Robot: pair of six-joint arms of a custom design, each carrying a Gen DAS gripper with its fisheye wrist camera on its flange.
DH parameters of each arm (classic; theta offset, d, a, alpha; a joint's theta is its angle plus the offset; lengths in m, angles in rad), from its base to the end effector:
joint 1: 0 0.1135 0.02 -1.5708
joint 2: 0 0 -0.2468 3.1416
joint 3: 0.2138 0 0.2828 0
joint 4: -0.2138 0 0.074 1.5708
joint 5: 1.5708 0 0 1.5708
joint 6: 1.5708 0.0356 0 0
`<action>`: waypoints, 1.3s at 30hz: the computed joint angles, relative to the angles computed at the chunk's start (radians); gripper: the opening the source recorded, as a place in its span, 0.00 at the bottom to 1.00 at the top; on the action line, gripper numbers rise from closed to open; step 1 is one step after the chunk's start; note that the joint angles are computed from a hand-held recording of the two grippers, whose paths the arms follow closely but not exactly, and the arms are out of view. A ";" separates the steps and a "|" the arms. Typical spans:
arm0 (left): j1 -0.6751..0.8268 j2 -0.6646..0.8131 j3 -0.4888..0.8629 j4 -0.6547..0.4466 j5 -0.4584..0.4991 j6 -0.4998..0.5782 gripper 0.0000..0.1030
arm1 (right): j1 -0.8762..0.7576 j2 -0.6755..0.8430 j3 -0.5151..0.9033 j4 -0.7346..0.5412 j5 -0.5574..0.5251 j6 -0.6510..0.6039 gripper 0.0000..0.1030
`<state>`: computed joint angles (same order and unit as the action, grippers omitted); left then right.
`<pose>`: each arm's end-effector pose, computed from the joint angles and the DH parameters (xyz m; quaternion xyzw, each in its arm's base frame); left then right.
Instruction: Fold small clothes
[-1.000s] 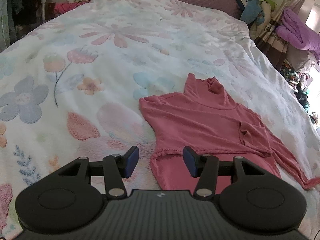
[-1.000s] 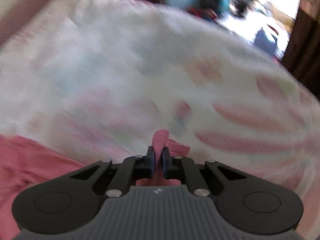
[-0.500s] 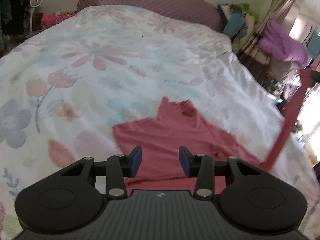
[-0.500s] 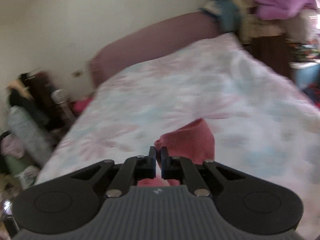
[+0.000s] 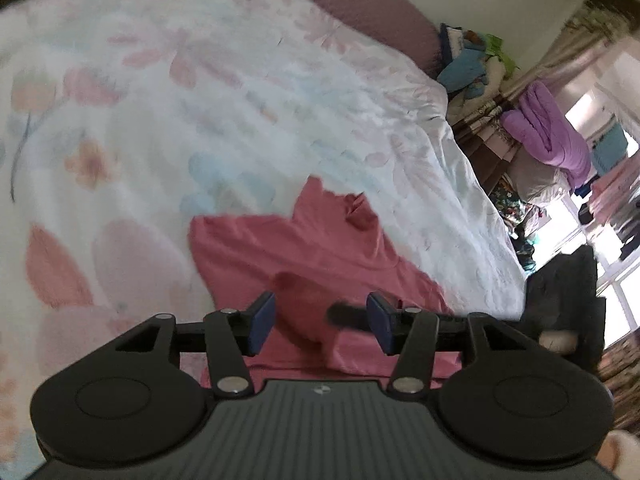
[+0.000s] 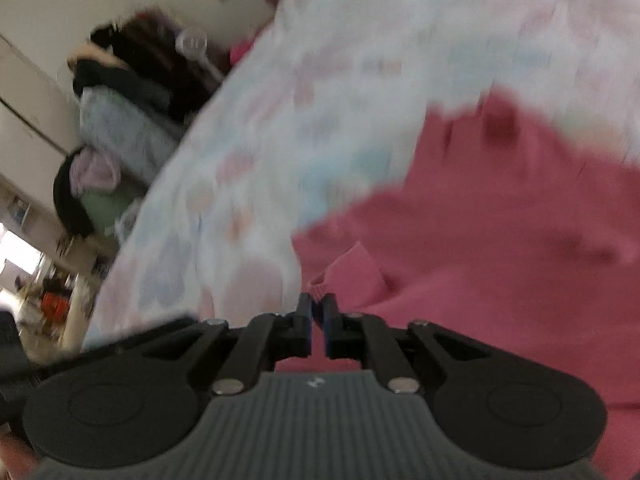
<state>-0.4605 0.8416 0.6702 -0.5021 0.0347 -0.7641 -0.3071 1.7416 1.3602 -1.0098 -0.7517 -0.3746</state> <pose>0.1999 -0.1005 0.2412 -0.1288 0.8917 -0.2621 0.3459 0.3492 -0.0852 0.2111 -0.0642 0.9248 0.3167 0.2008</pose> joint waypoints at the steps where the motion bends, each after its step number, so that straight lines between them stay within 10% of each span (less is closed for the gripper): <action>1: 0.022 0.011 -0.014 0.015 0.020 0.000 0.60 | 0.017 -0.010 -0.036 0.014 0.007 0.002 0.10; 4: 0.074 0.079 -0.030 0.066 0.068 0.008 0.60 | 0.010 0.007 -0.063 0.049 0.028 -0.053 0.40; 14: -0.008 0.511 0.150 0.136 -0.069 0.171 0.59 | -0.277 0.018 0.036 0.070 0.102 -0.278 0.40; 17: -0.074 0.586 0.197 0.122 -0.162 0.242 0.09 | -0.410 0.065 0.113 0.059 0.108 -0.303 0.40; 23: -0.184 0.446 0.193 0.125 -0.253 0.279 0.05 | -0.629 0.129 0.177 0.026 0.172 -0.484 0.42; 32: -0.248 0.566 0.714 -0.136 -0.248 0.293 0.05 | -0.638 0.018 -0.020 -0.065 0.059 -0.643 0.34; 39: -0.366 0.793 1.218 -0.341 -0.336 0.389 0.05 | -0.500 -0.148 -0.314 0.320 0.036 -0.397 0.25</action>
